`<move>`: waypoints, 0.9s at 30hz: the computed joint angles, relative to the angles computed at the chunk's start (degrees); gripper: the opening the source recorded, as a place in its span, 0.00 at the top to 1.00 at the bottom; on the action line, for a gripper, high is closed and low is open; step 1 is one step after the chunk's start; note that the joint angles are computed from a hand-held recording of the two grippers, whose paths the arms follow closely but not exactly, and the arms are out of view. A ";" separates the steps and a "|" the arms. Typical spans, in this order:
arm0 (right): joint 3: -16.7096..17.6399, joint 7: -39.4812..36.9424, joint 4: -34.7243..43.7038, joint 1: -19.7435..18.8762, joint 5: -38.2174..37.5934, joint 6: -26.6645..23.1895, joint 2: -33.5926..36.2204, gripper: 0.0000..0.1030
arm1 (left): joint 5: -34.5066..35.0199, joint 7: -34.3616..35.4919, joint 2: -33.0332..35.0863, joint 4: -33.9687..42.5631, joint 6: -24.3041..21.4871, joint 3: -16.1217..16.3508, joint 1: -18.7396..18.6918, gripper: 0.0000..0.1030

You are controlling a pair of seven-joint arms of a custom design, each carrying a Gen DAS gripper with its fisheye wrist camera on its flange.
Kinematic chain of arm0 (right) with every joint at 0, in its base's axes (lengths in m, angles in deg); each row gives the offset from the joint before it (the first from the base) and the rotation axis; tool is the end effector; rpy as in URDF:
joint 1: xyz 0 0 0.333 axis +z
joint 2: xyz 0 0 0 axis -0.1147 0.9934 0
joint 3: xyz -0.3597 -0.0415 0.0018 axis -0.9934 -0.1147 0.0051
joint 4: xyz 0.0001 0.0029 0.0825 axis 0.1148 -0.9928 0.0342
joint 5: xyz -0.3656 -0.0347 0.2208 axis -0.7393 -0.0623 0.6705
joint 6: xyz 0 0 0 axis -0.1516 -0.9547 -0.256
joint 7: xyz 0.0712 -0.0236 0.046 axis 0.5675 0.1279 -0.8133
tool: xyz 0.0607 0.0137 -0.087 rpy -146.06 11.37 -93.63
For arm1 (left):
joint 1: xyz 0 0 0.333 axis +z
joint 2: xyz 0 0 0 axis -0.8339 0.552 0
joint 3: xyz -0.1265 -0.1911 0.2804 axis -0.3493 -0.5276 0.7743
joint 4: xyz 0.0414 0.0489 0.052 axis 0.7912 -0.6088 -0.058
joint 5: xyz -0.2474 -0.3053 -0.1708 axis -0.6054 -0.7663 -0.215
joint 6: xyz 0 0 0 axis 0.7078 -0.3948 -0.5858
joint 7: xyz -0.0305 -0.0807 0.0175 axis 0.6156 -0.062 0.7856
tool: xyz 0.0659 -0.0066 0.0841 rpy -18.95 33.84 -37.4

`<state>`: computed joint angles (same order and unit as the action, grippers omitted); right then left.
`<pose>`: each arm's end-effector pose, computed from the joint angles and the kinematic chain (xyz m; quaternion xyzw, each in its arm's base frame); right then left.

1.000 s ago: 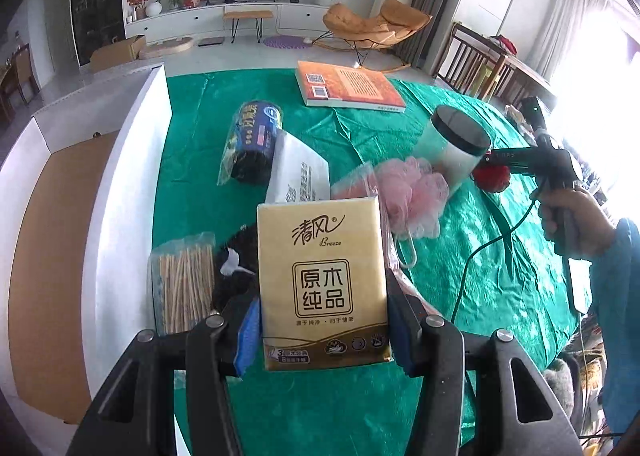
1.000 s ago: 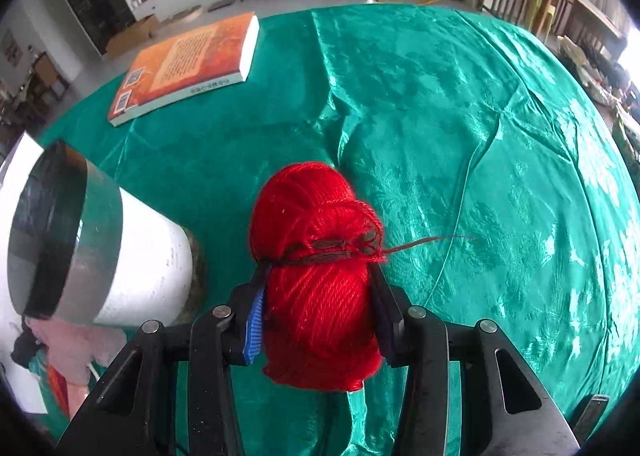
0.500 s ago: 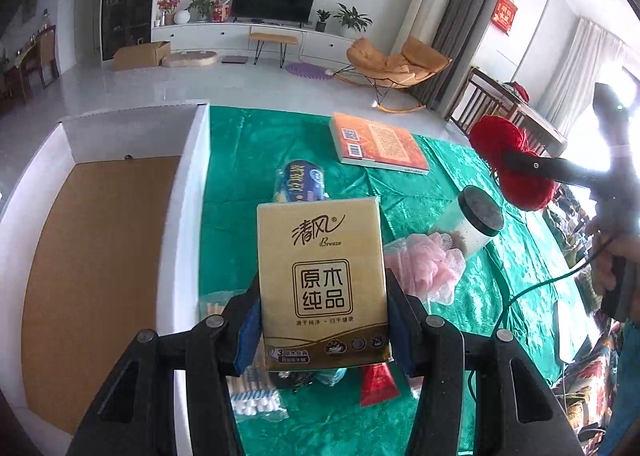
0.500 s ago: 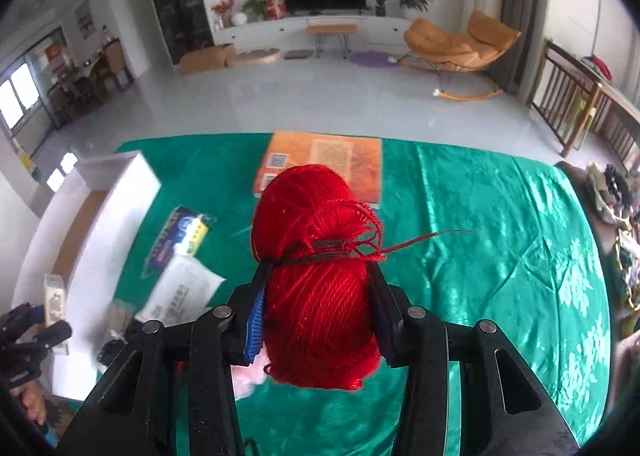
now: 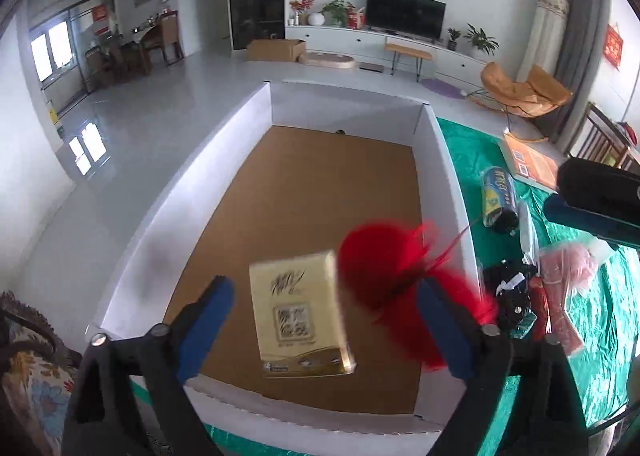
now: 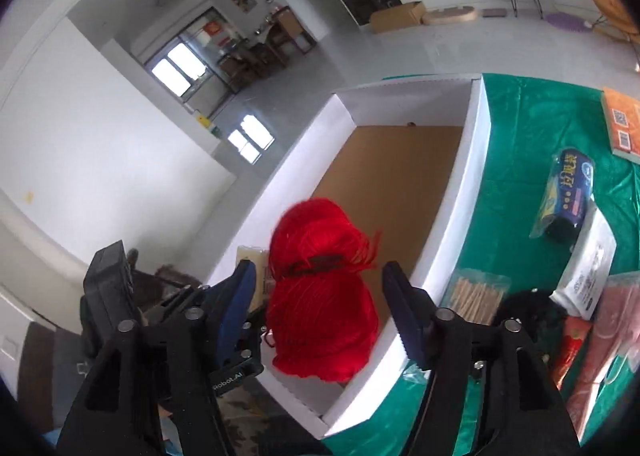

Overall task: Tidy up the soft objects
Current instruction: 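Carry the red yarn with the right gripper into the white box and release, then move the right gripper back over the pink floral plastic bundle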

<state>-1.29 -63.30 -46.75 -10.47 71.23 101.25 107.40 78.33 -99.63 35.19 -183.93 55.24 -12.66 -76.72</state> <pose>0.6790 0.0434 0.5208 -0.8702 0.2336 0.2053 0.3820 0.4671 -0.3183 0.4915 -0.8732 0.3364 -0.1525 0.3180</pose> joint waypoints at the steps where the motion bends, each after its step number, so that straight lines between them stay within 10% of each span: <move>1: 0.00 0.13 -0.26 -0.07 0.28 -0.02 -0.05 0.29 | 0.99 -1.42 -0.26 -0.43 0.13 -0.23 -0.11 0.07; 7: -2.15 -8.40 -2.93 -2.86 0.74 8.66 -1.66 0.29 | 8.72 -3.46 3.58 2.42 9.51 -0.36 -0.58 0.06; 15: -5.85 -15.44 -12.14 -6.21 0.87 44.22 2.68 0.25 | 7.29 10.43 24.81 20.26 26.58 1.03 -4.66 0.06; 27: -1.77 -5.89 -8.36 -12.09 -3.84 56.31 10.55 0.24 | 1.73 21.12 37.59 31.80 18.29 8.76 -14.31 0.02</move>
<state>-3.06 -69.18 -55.11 -22.56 67.39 157.56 117.95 80.06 -78.51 72.78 -152.12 73.52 -3.89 -91.03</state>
